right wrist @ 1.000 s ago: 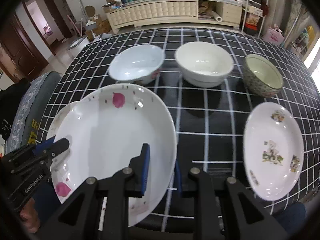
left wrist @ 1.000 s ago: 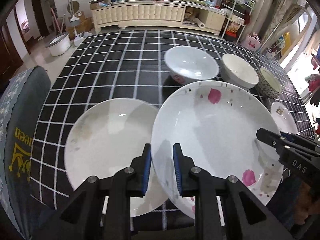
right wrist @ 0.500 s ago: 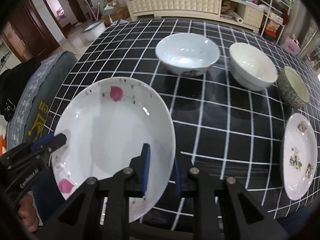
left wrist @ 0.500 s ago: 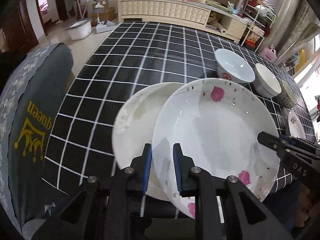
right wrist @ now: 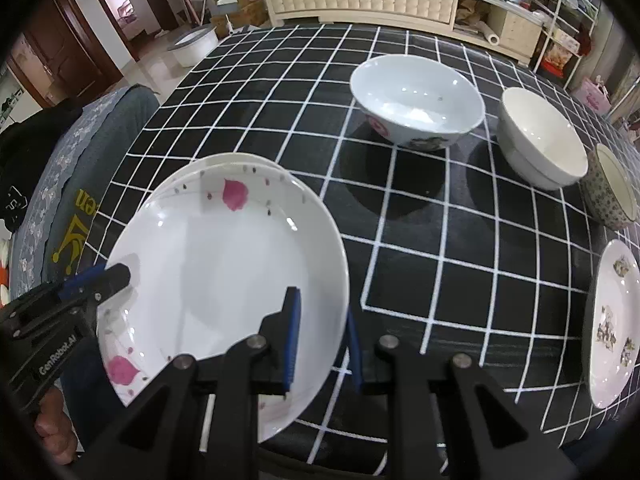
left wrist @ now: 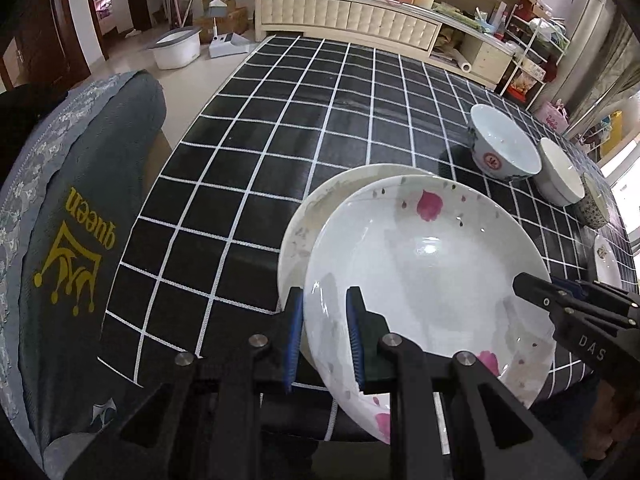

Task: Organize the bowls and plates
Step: 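Lift the pink-flower plate with the left tool and lower it onto the plain plate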

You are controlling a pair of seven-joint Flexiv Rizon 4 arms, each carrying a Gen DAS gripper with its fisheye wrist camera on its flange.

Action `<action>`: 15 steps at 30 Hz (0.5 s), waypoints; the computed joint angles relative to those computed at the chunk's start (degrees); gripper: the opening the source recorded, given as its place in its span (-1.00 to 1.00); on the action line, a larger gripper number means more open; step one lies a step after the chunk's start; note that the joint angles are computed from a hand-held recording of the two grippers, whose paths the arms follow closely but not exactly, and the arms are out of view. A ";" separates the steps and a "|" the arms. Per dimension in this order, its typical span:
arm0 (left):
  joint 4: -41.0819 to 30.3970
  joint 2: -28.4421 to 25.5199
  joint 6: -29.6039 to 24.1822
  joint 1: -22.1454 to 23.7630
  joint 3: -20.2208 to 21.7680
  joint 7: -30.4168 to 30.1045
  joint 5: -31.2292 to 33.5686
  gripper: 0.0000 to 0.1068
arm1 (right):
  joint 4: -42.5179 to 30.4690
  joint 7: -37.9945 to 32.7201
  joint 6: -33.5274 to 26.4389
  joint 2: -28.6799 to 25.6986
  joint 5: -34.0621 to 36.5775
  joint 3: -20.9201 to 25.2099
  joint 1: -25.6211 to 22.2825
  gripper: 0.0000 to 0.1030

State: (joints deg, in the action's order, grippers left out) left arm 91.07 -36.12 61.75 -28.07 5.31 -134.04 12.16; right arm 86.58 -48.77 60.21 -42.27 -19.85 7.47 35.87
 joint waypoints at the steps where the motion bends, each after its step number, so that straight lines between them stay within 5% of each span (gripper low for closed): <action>1: 0.08 -0.15 0.03 0.32 -0.22 0.14 -0.31 -0.64 | -0.25 -0.10 -0.28 -0.18 -0.23 -0.10 0.19 -0.50; 15: -0.08 -0.87 -0.32 0.81 0.65 0.44 -1.33 -0.64 | -3.43 -2.61 -1.95 -2.73 2.11 0.98 -0.48 -0.51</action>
State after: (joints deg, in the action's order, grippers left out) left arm 90.98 -36.99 61.44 -27.26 5.96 -133.60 10.84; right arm 83.16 -51.38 58.27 -45.00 -17.74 8.45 35.39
